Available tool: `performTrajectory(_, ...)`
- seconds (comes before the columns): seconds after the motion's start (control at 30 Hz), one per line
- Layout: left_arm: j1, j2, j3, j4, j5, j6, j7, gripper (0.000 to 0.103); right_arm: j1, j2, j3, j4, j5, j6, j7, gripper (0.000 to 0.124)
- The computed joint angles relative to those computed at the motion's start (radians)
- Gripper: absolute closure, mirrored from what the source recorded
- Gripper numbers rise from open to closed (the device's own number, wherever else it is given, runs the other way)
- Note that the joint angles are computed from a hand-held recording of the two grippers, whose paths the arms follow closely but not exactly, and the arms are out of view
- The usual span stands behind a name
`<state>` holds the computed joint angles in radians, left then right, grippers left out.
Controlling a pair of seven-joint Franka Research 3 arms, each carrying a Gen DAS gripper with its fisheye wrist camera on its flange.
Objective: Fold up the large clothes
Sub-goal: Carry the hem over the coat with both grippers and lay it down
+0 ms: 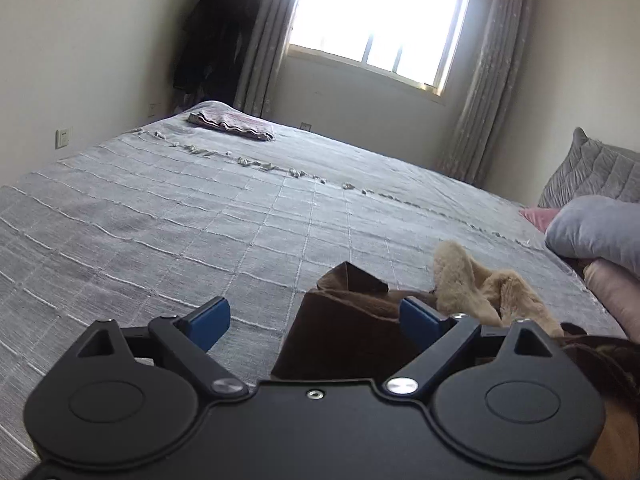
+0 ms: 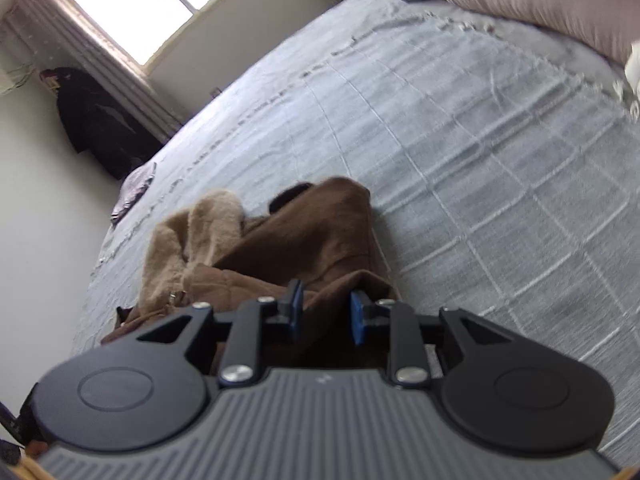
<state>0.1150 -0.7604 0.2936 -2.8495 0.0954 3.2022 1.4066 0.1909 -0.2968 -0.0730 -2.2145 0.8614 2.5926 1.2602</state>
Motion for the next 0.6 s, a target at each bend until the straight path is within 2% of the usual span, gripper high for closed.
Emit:
performTrajectory(0.07, -0.06, -0.012, 0.06, 0.008, 0.002, -0.046, 0.04, 0.012, -0.003, 0.005, -0.008, 0.022, 0.005, -0.024, 0.008, 0.099)
performTrajectory(0.13, -0.079, 0.003, 0.071, 0.025, -0.015, -0.081, 0.057, 0.012, -0.016, 0.007, 0.008, 0.034, -0.041, -0.008, 0.03, 0.098)
performTrajectory(0.17, -0.083, 0.014, 0.07, 0.03, -0.026, -0.087, 0.061, 0.012, -0.018, 0.0, 0.019, 0.026, -0.053, 0.046, 0.024, 0.087)
performTrajectory(0.2, -0.093, 0.025, 0.077, 0.036, -0.037, -0.087, 0.069, 0.012, -0.009, -0.009, 0.021, 0.015, -0.036, 0.121, 0.001, 0.059)
performTrajectory(0.27, -0.109, 0.041, 0.085, 0.045, -0.058, -0.09, 0.083, 0.012, 0.025, -0.016, -0.002, 0.011, 0.035, 0.231, -0.069, 0.037)
performTrajectory(0.37, -0.119, 0.069, 0.087, 0.06, -0.072, -0.088, 0.111, 0.014, 0.044, -0.009, -0.034, 0.041, 0.035, 0.182, -0.149, 0.037)
performTrajectory(0.5, -0.16, 0.119, 0.116, 0.102, -0.098, -0.109, 0.158, 0.014, 0.033, 0.023, 0.006, 0.031, -0.088, 0.145, -0.216, 0.034)
performTrajectory(0.53, -0.161, 0.137, 0.112, 0.114, -0.106, -0.116, 0.164, 0.016, 0.038, 0.039, 0.015, 0.027, -0.104, 0.143, -0.232, 0.034)
performTrajectory(0.57, -0.166, 0.155, 0.112, 0.127, -0.117, -0.126, 0.17, 0.024, 0.041, 0.061, 0.024, 0.031, -0.117, 0.142, -0.239, 0.034)
performTrajectory(0.6, -0.175, 0.171, 0.116, 0.141, -0.139, -0.141, 0.166, 0.027, 0.043, 0.09, 0.034, 0.039, -0.132, 0.146, -0.243, 0.034)
